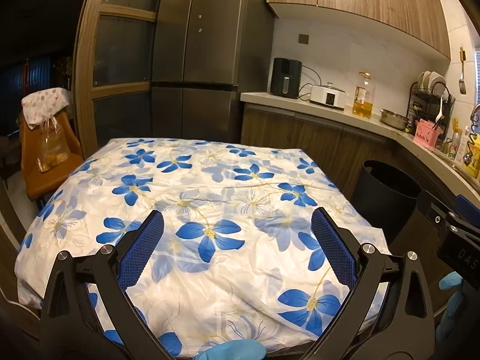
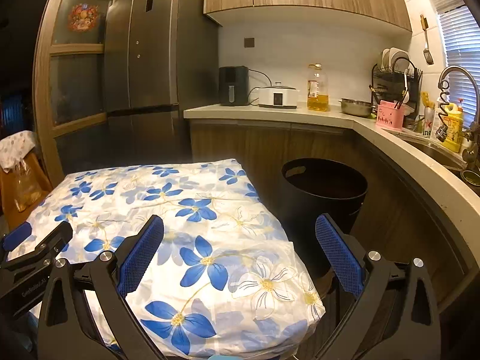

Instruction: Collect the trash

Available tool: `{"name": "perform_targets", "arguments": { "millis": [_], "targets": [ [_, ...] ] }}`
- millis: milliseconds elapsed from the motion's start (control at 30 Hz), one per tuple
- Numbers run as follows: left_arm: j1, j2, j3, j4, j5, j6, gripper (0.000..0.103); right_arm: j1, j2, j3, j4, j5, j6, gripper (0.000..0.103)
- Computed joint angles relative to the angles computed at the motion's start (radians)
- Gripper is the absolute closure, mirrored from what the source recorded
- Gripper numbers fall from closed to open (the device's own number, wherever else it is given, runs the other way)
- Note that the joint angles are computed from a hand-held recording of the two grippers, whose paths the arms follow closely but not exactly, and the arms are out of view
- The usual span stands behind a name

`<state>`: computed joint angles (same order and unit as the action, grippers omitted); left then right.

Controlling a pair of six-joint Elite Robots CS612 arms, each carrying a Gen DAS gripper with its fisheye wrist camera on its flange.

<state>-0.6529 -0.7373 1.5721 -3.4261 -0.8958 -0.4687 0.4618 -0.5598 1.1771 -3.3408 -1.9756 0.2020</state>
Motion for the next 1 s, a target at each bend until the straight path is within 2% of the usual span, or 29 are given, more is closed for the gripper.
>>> {"name": "perform_targets", "arguments": {
  "millis": [1000],
  "targets": [
    [-0.005, 0.002, 0.000, -0.038, -0.030, 0.036, 0.006, 0.006, -0.005, 0.009, -0.011, -0.036, 0.013, 0.006]
  ]
}}
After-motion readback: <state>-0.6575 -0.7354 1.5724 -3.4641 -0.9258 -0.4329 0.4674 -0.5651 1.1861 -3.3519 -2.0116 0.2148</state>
